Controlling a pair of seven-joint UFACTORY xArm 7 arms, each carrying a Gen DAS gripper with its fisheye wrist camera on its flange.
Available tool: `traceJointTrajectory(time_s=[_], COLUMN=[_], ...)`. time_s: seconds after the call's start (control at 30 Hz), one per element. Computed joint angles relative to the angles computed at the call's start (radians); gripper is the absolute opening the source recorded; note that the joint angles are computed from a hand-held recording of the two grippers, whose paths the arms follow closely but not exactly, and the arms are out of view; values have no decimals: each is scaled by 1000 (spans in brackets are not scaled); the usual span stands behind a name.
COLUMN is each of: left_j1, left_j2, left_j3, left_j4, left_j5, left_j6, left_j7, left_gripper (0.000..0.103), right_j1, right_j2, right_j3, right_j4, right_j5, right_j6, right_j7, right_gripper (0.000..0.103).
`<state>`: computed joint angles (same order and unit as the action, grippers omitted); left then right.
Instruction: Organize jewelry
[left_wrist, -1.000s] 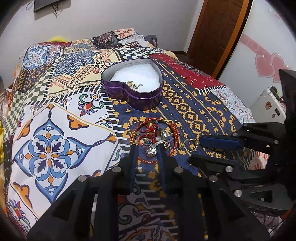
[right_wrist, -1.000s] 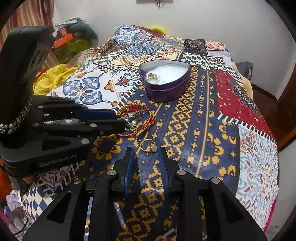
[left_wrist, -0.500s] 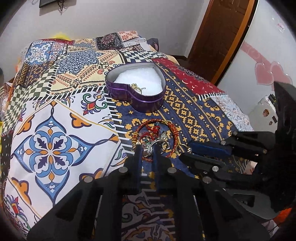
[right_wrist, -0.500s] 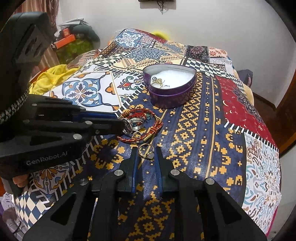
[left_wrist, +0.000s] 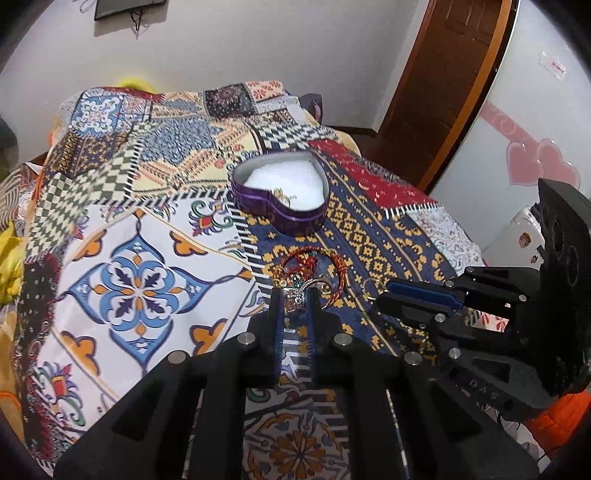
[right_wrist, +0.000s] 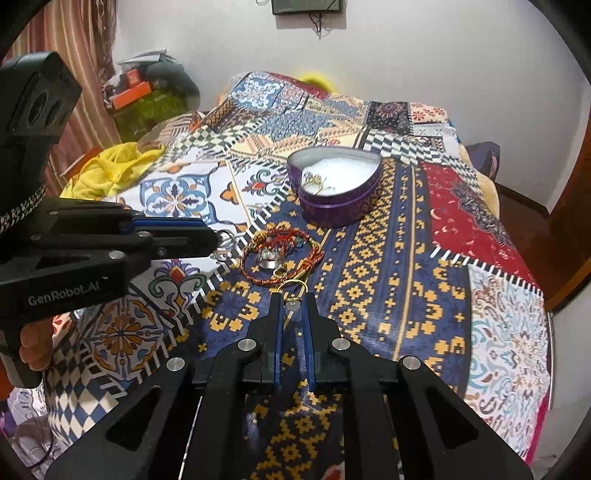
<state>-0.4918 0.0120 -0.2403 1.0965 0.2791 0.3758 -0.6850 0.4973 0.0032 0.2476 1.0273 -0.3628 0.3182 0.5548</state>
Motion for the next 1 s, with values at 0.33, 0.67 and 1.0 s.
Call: traceJointTrajectory(time_s=[0.33,0.67,1.0], left_j1=[16,37,30], left_j2=[-58,-43,43], left_j3=[-18,-17,23], left_j4=[8,71,183], left_j5=[97,170,213], left_j6=[26,35,24], left_j7=[-60,-96,-93], left_gripper=[10,10,10], right_j1=[-22,-50,-46], right_j2=[-41,-35,27], right_j3=[10,8,-30], right_j4=[14,63,144], right_j5=[-96,-167,-221], right_j6=[-3,-24,-54], right_j7=[96,154,185], right_gripper=[9,9,9])
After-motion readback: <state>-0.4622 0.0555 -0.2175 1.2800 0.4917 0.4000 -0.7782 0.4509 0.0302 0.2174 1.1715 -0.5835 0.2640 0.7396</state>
